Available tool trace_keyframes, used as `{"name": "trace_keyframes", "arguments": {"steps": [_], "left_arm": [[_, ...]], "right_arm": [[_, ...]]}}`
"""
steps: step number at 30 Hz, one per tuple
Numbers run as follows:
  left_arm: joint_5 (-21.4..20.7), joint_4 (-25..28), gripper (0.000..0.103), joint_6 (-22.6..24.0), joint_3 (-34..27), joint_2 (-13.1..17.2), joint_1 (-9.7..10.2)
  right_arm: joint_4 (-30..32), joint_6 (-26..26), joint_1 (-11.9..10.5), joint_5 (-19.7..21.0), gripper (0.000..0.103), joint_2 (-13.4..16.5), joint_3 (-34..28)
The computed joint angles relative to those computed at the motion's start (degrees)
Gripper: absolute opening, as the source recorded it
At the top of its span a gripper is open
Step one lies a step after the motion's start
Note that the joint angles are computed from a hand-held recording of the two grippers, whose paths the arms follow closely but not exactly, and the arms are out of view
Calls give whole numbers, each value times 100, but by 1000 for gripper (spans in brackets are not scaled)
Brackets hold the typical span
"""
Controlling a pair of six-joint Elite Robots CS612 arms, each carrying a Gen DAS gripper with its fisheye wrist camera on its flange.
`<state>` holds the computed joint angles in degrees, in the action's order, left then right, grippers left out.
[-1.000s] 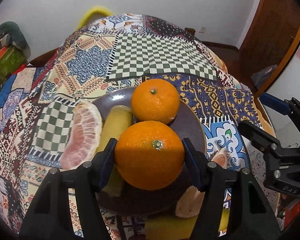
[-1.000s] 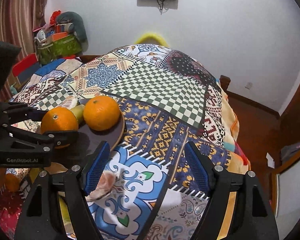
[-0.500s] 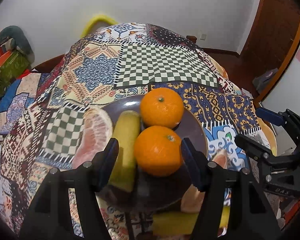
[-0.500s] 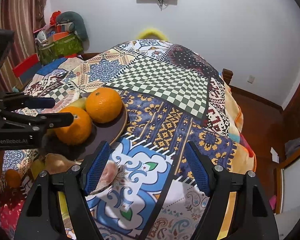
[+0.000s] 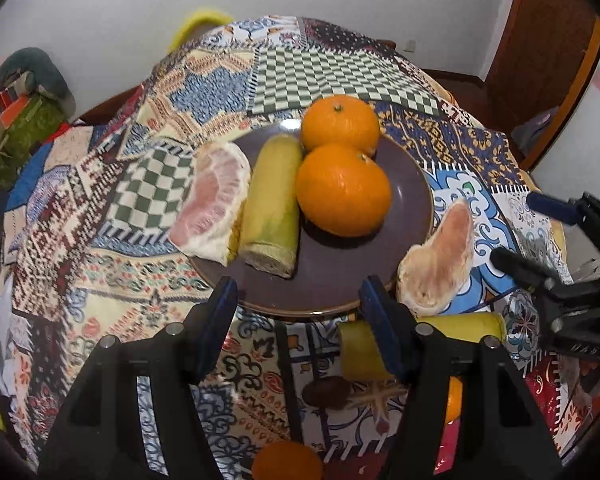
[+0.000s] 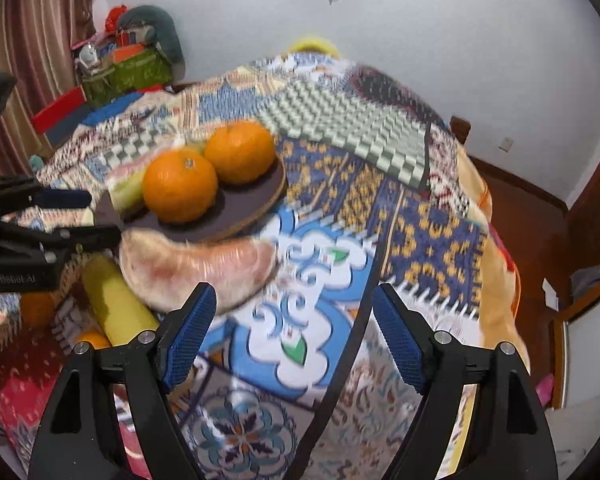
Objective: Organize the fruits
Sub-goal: 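Grasp pomelo segment with right tool while left tool moves to yellow cylindrical fruit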
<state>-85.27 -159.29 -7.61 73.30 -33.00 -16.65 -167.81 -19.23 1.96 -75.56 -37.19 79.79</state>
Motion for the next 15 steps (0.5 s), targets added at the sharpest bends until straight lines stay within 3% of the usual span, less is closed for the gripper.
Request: {"name": "trace_keyframes", "arguments": {"steps": [4,7,11,15], "left_arm": [[-185,24,65,-136,-86,52,26],[-344,43,65,-163,-143,85,31],[-66,-20,65,-8,-107,64,-46],[-347,0,65,15,-83,43,-25]], "right_arm": [[0,37,14,-280,78,57,8],[163,175,-26,-162,78,103,-63],[186,209,-27,-122,78,181,-178],[167,322,-39,-140,78,221,-243]]}}
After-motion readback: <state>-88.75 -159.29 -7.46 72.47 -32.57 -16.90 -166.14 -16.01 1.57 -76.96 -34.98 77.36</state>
